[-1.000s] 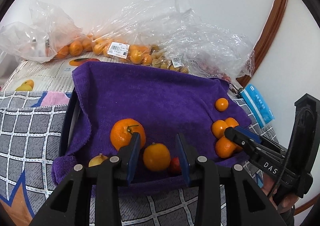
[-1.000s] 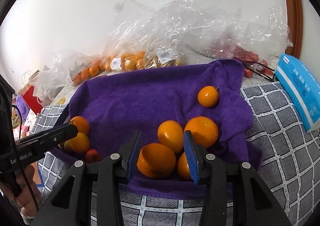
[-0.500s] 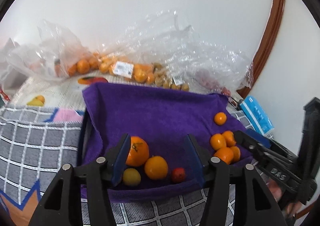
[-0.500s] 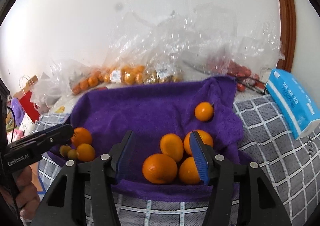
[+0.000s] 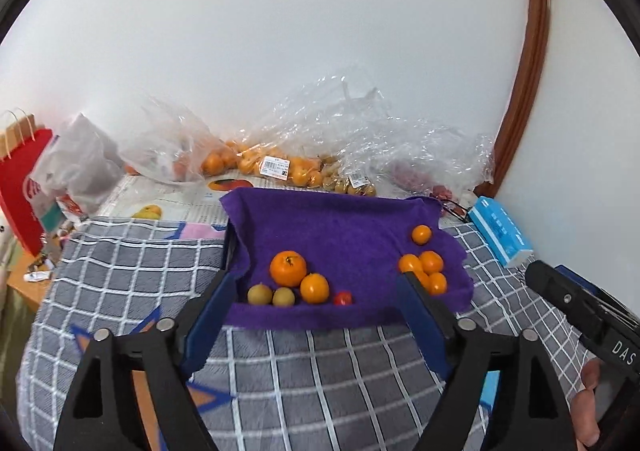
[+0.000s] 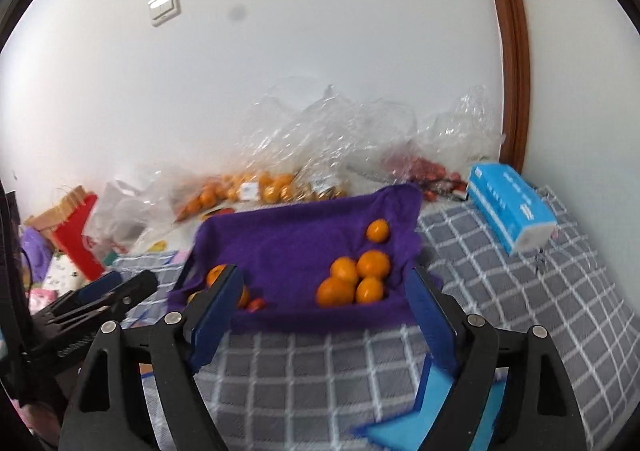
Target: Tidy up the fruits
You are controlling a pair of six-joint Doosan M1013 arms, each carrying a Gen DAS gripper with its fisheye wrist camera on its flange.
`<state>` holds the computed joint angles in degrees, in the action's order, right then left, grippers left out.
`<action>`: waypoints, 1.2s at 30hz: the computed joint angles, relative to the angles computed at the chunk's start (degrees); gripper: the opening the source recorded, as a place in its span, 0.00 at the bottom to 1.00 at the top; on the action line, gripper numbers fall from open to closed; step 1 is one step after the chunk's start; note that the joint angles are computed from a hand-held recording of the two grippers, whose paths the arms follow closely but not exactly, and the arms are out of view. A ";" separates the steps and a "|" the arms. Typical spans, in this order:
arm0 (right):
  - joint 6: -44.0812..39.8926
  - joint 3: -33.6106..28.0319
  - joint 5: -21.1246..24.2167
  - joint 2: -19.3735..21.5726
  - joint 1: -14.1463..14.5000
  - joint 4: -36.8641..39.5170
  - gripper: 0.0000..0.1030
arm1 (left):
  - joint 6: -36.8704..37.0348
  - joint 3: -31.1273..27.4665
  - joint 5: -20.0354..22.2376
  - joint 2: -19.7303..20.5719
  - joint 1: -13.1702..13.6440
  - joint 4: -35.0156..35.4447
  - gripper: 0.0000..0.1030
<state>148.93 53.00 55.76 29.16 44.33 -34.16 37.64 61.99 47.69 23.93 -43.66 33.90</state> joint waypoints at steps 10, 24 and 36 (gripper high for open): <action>5.04 4.39 4.32 -4.34 4.50 -7.38 0.99 | -3.66 3.09 5.94 -4.01 -5.09 9.12 0.92; 4.81 4.46 9.88 -4.94 5.10 -7.03 0.99 | -8.75 4.97 6.10 -5.52 -6.90 13.34 0.93; 6.50 5.02 10.81 -5.41 5.70 -9.64 0.99 | -9.44 5.25 6.11 -5.80 -7.07 12.97 0.93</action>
